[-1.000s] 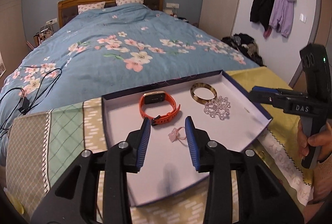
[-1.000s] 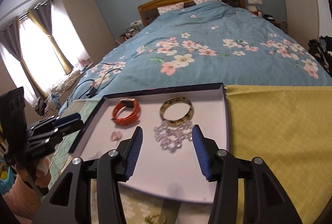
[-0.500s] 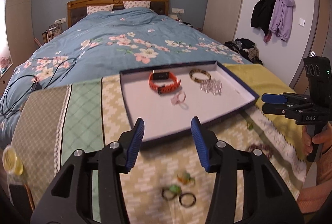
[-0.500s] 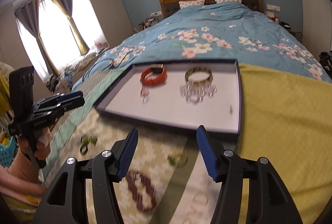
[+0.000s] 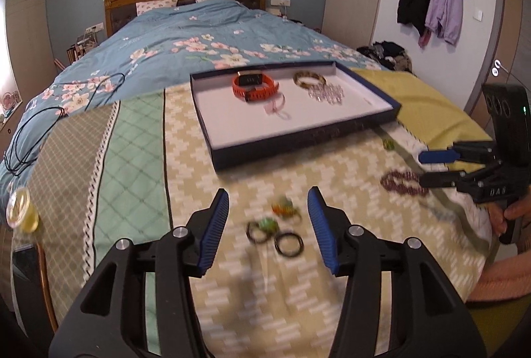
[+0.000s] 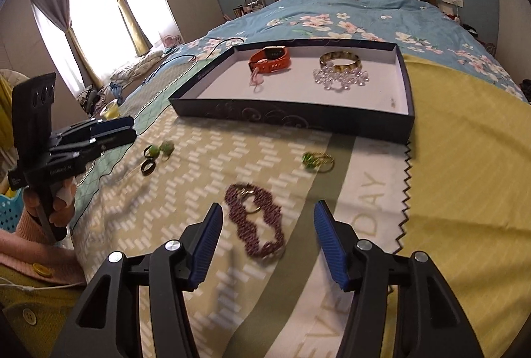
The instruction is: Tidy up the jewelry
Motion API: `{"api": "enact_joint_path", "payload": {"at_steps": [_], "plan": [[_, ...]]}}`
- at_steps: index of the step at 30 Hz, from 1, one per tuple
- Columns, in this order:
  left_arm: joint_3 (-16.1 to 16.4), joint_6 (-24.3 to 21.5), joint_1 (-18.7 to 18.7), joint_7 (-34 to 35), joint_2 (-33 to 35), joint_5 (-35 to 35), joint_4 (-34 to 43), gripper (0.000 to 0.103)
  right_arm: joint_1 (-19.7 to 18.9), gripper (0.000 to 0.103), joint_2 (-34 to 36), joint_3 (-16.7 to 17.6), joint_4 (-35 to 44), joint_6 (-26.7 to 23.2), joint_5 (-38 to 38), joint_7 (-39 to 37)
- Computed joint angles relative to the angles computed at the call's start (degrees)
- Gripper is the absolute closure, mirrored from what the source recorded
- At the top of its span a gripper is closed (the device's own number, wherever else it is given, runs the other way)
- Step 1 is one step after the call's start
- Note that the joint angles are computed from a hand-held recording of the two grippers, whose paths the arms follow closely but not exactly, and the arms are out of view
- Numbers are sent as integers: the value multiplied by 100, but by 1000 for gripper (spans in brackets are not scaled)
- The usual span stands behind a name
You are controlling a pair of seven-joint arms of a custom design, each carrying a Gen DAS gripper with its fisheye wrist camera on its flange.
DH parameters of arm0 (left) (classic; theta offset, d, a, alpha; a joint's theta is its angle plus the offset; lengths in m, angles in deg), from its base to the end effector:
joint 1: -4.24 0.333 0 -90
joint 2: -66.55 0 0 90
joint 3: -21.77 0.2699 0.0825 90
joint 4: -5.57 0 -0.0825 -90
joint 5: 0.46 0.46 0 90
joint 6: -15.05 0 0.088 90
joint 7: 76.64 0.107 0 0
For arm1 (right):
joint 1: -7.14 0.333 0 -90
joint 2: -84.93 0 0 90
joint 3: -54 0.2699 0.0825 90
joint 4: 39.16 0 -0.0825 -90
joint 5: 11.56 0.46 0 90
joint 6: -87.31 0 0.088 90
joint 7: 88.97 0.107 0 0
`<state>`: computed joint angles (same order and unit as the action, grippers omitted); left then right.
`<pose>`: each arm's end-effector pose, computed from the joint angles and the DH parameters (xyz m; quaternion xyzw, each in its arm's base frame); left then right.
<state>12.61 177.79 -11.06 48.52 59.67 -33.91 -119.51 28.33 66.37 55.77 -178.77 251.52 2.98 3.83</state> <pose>0.5828 -0.2350 0.4436 -0.4442 0.7997 -0.3668 0.1694 0.5260 0.2077 0.4292 -0.6996 0.6098 -0.1333 0.3477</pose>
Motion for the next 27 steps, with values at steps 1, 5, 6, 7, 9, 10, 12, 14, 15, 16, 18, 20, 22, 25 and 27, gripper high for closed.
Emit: {"api": "enact_joint_path", "payload": {"at_steps": [1, 5, 6, 7, 9, 10, 12, 14, 15, 16, 18, 20, 22, 25, 27], "plan": [[-7, -43, 2, -8, -50, 34, -70, 54, 7, 48, -18, 13, -18, -12, -9, -5], [-7, -140, -20, -85, -152, 165, -240, 54, -89, 52, -42, 148, -35, -91, -246, 145], [-2, -167, -29, -91, -159, 181, -254, 54, -94, 55, -39, 161, -33, -113, -295, 168], [-14, -167, -26, -139, -175, 250, -285, 54, -126, 55, -38, 204, -35, -123, -381, 240], [5, -181, -66, -88, -185, 214, -295, 54, -119, 57, -23, 216, -34, -130, -452, 294], [15, -189, -83, -63, -192, 182, -297, 54, -107, 58, -11, 215, -32, -133, -466, 312], [25, -215, -102, -33, -194, 150, -295, 54, -119, 60, -3, 232, -34, -140, -539, 361], [20, -232, -97, -57, -190, 185, -294, 54, -222, 63, 6, 335, -29, -140, -768, 553], [21, -245, -95, -64, -189, 193, -292, 54, -232, 66, 12, 342, -20, -147, -821, 601], [22, -253, -96, -66, -183, 191, -287, 54, -278, 68, 24, 374, -5, -156, -926, 684], [18, -254, -89, -90, -175, 210, -280, 54, -440, 82, 27, 505, 5, -182, -1262, 970], [18, -258, -84, -109, -164, 211, -268, 54, -390, 93, 27, 436, -5, -146, -1275, 1002], [17, -277, -77, -120, -151, 213, -250, 54, -408, 96, 22, 443, -19, -92, -1377, 1065], [9, -271, -70, -123, -146, 219, -248, 54, -417, 99, 15, 453, -17, 25, -1506, 1143], [13, -268, -71, -109, -145, 203, -249, 54, -418, 99, -8, 452, -20, 101, -1566, 1162]]}}
